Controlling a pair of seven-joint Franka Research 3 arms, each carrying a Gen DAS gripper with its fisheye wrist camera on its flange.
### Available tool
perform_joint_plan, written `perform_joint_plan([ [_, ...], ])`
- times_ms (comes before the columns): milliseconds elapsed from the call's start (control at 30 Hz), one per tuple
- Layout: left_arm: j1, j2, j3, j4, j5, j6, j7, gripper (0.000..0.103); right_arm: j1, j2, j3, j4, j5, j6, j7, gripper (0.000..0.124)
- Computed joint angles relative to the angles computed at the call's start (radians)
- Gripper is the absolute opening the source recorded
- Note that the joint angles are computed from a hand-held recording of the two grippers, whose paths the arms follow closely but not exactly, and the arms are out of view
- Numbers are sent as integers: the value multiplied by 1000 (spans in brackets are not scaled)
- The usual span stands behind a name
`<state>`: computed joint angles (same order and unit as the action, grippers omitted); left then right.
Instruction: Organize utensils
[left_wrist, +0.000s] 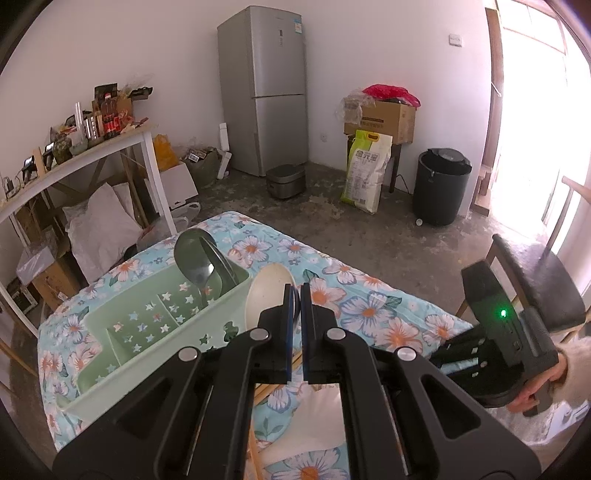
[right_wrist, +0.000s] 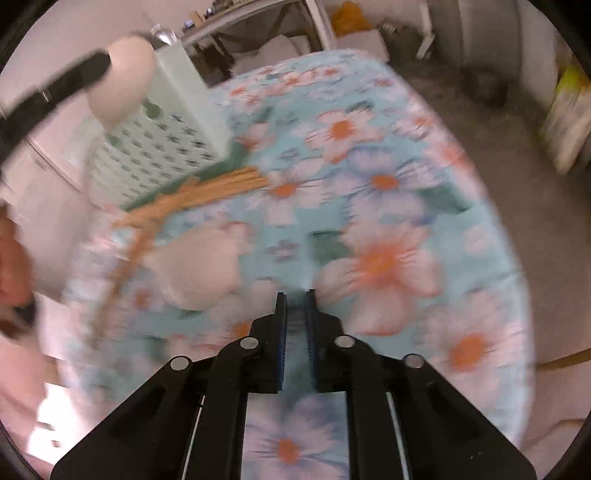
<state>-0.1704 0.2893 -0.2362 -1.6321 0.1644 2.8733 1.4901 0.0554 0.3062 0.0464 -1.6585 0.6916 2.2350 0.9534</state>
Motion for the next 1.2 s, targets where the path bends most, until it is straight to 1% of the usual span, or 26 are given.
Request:
perform_joint_plan([
  [33,11,1,-10,-2,-18,4,12,3,-32,29,13,35,75,-84,-6,24],
  [67,18,1,-18,-2,-31,5,23,3,-43,49,24,54,124,-119,3,34],
  [100,24,1,-24,-2,-43,6,35,3,-65,61,36,61,195,-150,-8,49],
  [133,29,0,-28,-5,-52,9,48,3,-84,75,48,67,269,-175,-22,56],
  [167,29,0,-29,-6,-55,13,54,3,-100,98,57,80,337,-189,-27,56],
  [267,50,-3,-48,-14,-95,20,95,3,-76,129,60,120,343,-144,-38,56],
  [300,54,-5,-51,-18,-106,26,106,3,-66,135,64,127,336,-125,-55,60],
  [333,56,-5,-51,-20,-112,31,113,4,-55,146,70,147,317,-117,-91,68],
  [367,56,-4,-52,-19,-117,34,119,4,-50,157,76,165,307,-118,-116,74],
  [400,60,-2,-56,-17,-126,35,129,4,-46,170,84,187,297,-129,-132,82],
  [467,56,0,-50,-14,-129,33,127,4,-33,205,90,248,261,-165,-127,83],
  [500,55,4,-48,-12,-131,32,126,5,-33,229,94,288,244,-201,-112,82],
  [533,58,7,-51,-10,-138,30,128,5,-36,243,97,313,234,-230,-97,75],
  [567,59,10,-51,-7,-143,29,127,5,-41,271,99,360,219,-284,-64,67],
  [600,63,12,-55,-7,-152,30,131,5,-52,303,104,407,213,-347,-31,46],
  [633,68,13,-61,-8,-163,33,138,5,-63,334,110,446,210,-407,6,30],
  [667,67,14,-62,-10,-165,37,139,5,-73,354,116,466,212,-448,32,27],
  [733,67,14,-61,-10,-165,40,144,5,-98,360,133,453,256,-475,50,21],
  [767,69,15,-63,-8,-167,40,150,5,-113,374,144,459,284,-507,74,20],
  [900,66,12,-59,-4,-160,42,156,5,-151,423,178,474,381,-591,153,13],
  [1000,69,10,-61,-5,-167,47,158,5,-165,419,190,442,432,-606,151,12],
  [1133,62,10,-46,-5,-155,45,135,6,-155,389,179,384,459,-573,159,13],
  [1200,62,11,-43,-2,-151,42,127,6,-161,408,172,404,464,-589,188,13],
])
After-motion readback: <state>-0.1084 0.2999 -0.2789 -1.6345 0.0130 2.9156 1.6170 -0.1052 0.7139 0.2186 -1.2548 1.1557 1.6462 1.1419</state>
